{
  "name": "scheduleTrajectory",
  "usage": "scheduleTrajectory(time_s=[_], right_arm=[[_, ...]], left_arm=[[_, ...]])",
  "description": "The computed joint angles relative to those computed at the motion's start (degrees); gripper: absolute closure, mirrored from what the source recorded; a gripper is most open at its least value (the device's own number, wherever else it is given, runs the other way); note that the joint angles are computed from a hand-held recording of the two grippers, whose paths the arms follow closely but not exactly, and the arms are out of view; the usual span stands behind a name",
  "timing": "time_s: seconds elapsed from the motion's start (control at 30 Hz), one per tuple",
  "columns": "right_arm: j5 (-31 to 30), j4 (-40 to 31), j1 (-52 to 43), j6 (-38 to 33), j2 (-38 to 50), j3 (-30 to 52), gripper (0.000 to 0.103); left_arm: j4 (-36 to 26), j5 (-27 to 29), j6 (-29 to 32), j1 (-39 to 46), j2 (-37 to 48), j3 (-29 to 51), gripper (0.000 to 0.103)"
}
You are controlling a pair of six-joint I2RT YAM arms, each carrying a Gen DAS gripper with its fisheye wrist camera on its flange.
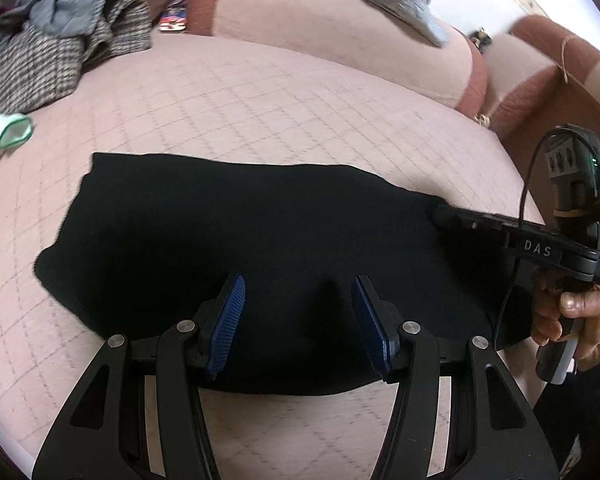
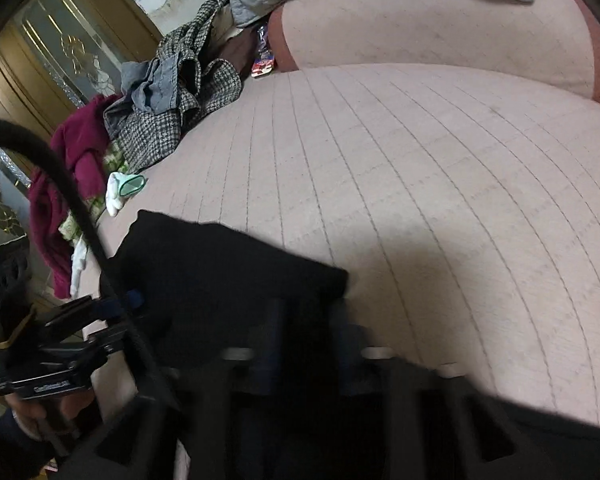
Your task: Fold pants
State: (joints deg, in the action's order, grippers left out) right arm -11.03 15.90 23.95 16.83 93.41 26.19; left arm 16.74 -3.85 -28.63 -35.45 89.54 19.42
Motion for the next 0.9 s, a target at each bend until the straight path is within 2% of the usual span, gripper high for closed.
scheduleTrajectory(time_s=[0.13,0.2,0.3,0.4,0.5,0.6,0.67,0.77,0.9], right_arm=[[6.23,-0.19,2.17,-0.09,-3.75,0.04,0.094],[7.87,0.38,1.96,0.35,0.73,2.25,0.094],[7.33,2.06,1.88,0.69,4.79,2.48,0.094],[7.45,0.52,1.56,0.34,-2.06,-0.61,0.075],[6.90,-2.48,4.08,-1.41,-13.08,-4.82,0.075],[8.28,-3.40,12.67,-2.48,-16.68,-6.21,0.070],[10.29,-0.40,19.27,-2.11,-14.25,-6.57,0.068],[13.71,5.55,27.28,-2.33,-4.70,-3.95,0.068],[17.99,7.21,31.87,-3.98,7.95,3.35,0.068]], left_arm=[[1.03,0.56,0.82,2.99,-1.50,-1.98,0.048],[1.81,2.79,1.09,5.10,-1.90,-3.13,0.048],[-1.78,3.64,1.98,6.69,-7.43,-4.66,0.048],[-6.69,2.92,4.09,9.74,-14.97,-6.38,0.048],[-11.33,9.17,7.08,20.04,-23.06,-8.59,0.048],[-13.70,15.81,10.17,29.77,-25.69,-9.38,0.048],[-14.03,19.60,11.23,35.80,-24.92,-9.31,0.047],[-13.08,25.43,12.28,42.97,-19.23,-8.09,0.048],[-9.75,24.82,11.44,44.62,-14.50,-6.83,0.047]])
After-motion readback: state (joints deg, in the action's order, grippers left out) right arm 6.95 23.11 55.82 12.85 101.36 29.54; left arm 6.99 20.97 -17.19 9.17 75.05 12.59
